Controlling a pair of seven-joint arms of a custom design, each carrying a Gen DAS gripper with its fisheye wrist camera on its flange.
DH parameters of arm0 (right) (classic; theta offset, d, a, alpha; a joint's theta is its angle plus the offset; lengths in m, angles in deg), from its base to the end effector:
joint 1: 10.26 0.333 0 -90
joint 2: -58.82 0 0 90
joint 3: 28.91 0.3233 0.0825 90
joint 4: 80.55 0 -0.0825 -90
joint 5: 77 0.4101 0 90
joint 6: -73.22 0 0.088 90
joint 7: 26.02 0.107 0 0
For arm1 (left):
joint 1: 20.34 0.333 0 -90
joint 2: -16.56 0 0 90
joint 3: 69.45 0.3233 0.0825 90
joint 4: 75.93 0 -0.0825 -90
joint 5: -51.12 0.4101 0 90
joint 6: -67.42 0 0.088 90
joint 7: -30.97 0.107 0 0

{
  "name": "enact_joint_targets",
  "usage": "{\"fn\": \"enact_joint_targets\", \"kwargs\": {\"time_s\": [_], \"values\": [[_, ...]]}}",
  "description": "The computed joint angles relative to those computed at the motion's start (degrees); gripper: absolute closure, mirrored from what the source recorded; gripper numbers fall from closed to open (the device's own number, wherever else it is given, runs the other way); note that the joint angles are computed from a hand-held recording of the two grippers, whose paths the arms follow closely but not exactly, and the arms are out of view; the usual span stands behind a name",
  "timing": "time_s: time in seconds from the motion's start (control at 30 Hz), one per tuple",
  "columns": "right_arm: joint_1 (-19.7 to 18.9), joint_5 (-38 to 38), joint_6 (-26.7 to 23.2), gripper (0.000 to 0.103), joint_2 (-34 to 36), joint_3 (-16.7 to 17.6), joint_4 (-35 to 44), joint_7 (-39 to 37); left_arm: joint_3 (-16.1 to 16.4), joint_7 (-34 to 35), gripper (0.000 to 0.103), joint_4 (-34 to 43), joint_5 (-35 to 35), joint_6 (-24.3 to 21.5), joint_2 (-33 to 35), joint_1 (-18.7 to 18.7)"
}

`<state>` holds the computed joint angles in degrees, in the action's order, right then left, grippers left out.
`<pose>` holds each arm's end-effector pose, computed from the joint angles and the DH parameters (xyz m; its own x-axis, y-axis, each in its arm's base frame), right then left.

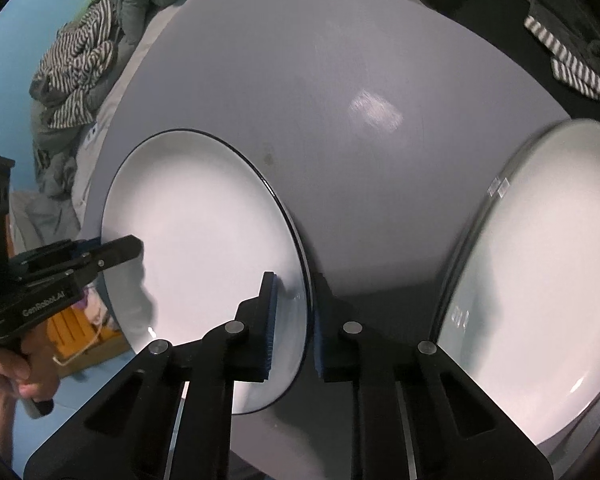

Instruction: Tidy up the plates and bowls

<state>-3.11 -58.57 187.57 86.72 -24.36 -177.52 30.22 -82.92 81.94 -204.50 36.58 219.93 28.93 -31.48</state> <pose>0.6598 0.1514 0.2963 0.5468 -0.7568 -0.3580 -0.8094 -0.5873 0.0053 0.5301 -0.2344 0.2800 0.4398 -0.8558 0.2725 -0.8885 -0.4588 -0.0067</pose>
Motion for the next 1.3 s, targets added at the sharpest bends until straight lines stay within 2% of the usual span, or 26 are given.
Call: {"fn": "enact_joint_targets", "kwargs": {"time_s": [0.4, 0.6, 0.8, 1.17, 1.3], "values": [[-1.86, 1.50, -0.39, 0.087, -2.99, -0.89, -1.61, -0.82, 0.25, -1.18, 0.087, 3.89, 3.69, -3.40, -0.84, -1.50], [-2.56, 1.99, -1.16, 0.087, -3.60, -1.45, -0.26, 0.34, 0.58, -2.06, 0.087, 9.52, 8.07, -6.36, 1.08, -2.61], [-4.45, 2.84, -1.58, 0.087, -3.15, -2.44, 1.59, 1.73, 0.32, 0.07, 0.087, 19.12, 10.37, -9.75, 7.01, -3.63], [-9.99, 4.01, -3.68, 0.087, 0.28, -4.33, 7.83, 4.76, 0.56, 3.57, 0.087, 41.90, 14.25, -18.15, 21.77, -7.83], [-11.19, 3.27, -4.90, 0.087, 2.89, -4.53, 11.47, 6.39, 0.88, 4.07, 0.086, 47.14, 14.54, -20.92, 25.21, -8.63]]}}
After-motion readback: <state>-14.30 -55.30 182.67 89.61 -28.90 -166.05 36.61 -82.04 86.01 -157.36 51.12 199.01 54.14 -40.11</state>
